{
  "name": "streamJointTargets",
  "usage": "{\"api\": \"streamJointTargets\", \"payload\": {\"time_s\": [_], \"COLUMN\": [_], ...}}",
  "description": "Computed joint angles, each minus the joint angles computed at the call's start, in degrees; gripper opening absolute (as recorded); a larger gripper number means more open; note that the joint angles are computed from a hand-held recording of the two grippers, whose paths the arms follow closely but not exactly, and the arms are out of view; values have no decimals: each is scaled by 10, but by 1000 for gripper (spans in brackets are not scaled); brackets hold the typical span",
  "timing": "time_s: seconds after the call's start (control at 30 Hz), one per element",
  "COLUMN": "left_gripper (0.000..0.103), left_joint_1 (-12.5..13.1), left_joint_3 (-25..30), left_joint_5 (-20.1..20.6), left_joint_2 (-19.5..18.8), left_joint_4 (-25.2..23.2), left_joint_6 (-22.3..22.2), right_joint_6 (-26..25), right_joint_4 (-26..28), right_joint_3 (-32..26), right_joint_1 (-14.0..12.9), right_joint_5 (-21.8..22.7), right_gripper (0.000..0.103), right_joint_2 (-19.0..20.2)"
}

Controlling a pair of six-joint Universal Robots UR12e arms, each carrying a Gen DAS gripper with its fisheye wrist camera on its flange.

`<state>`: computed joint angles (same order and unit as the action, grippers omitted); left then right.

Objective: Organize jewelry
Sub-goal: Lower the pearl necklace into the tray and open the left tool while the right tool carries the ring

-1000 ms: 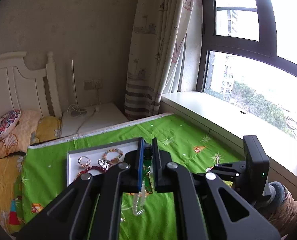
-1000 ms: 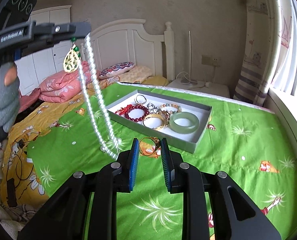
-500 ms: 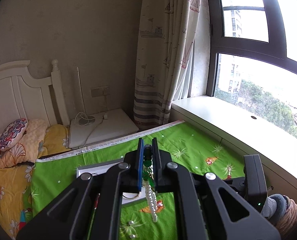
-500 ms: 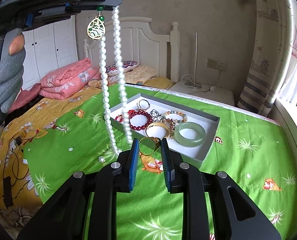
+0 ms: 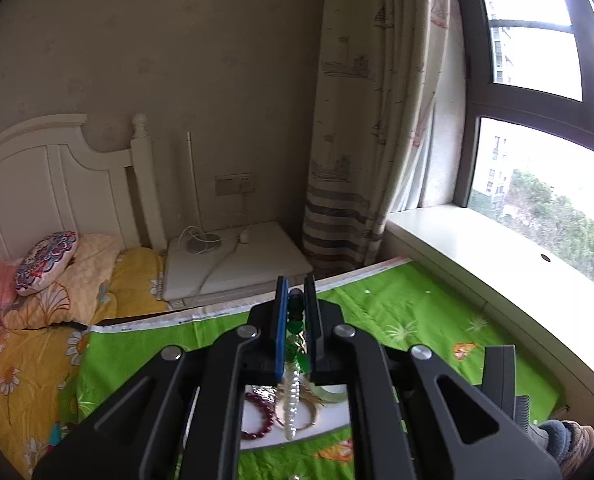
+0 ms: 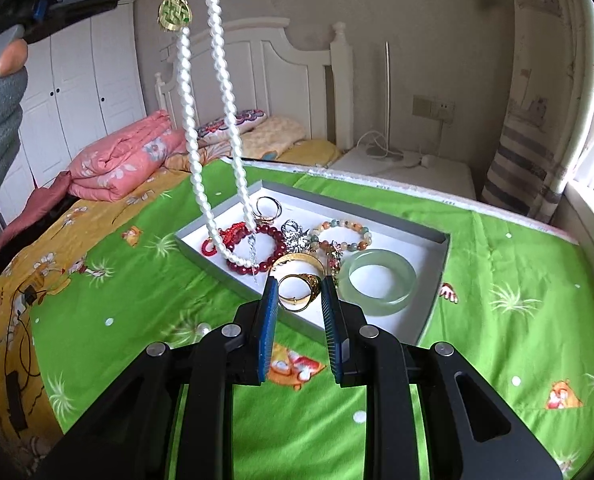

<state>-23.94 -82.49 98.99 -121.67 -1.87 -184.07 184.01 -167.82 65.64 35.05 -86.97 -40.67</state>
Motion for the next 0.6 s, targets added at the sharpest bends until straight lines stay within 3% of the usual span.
{"api": "streamJointTargets", "payload": {"time_s": [0.43,0.6], "left_gripper": [7,8], "left_joint_1": [19,26], "left_joint_3": [46,60], "left_joint_5": [51,44], "left_joint_2": [-34,-48], "left_joint_4": [-37,-64], "left_joint_6": [-33,-52], "right_joint_6": [-3,-3], "right_joint_4": [87,126], "right_joint_3": [-100,-141], "right_joint_1": [2,3], "right_joint_5": [5,6], "right_gripper": [23,23], "right_joint_2": [58,82]}}
